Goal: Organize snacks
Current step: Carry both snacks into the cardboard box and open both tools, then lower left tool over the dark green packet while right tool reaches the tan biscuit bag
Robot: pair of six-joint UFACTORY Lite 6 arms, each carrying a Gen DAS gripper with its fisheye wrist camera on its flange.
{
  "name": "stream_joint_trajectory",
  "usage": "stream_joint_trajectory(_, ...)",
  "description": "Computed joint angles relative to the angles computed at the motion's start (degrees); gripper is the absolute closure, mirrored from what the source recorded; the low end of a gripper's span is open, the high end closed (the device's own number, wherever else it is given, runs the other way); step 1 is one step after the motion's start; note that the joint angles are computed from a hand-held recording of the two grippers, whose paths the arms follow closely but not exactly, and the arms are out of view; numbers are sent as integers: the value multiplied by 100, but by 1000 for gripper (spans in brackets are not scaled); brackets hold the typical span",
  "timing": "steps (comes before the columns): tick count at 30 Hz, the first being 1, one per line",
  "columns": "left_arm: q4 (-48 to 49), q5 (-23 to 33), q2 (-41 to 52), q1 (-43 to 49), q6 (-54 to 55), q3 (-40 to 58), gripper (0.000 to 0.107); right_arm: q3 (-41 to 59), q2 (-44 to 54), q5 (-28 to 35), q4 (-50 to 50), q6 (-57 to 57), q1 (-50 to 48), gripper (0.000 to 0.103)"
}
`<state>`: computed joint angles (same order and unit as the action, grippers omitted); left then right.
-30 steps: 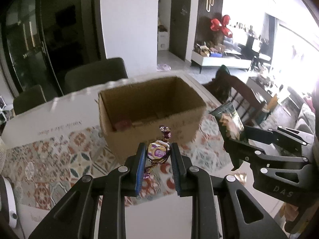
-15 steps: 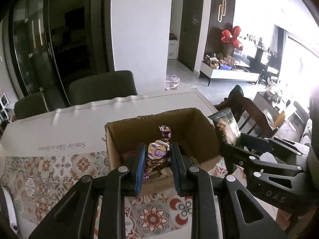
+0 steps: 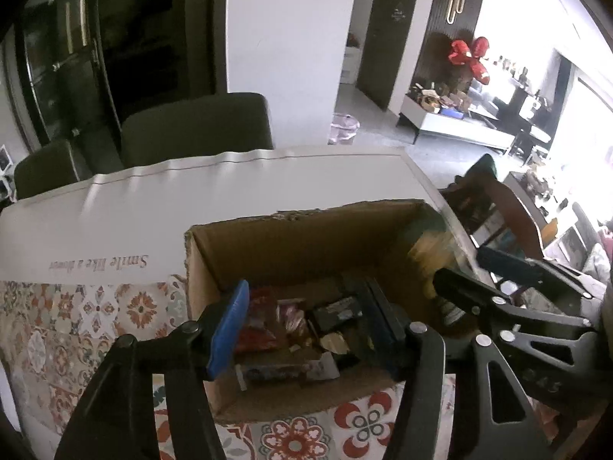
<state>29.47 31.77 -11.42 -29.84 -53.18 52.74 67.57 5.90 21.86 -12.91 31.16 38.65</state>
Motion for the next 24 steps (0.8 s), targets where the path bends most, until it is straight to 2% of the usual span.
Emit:
stream_joint_trajectory(4,267,262,-240,-251,-358,-164,47,-131,-105,41,-461,490,5,41)
stream_joint_trajectory(8,898,984,-832,-1011,-1270,-475,44,-640,-706,202,-1479,1708,223,41)
stream_joint_trajectory(12,1142,1772,-1375,-1968,-1941,-654,41,-1302,-1600,721,-2365,2798,680,41)
stream_joint_trajectory(16,1283,2610,-1616,-3135,-2662,-696,41,-1956,-2518,1303,-2796,3554,1190,33)
stream_joint_trajectory(23,1194,3222,-1496,-4526,-3579,-658,40,-2806,-3860,2399,-2794,4166,2141,33)
stream_joint_trajectory(24,1211,3312,-1436,-4675,-3698,-650,40,-2896,-4003,2540,-2774,4225,2276,28)
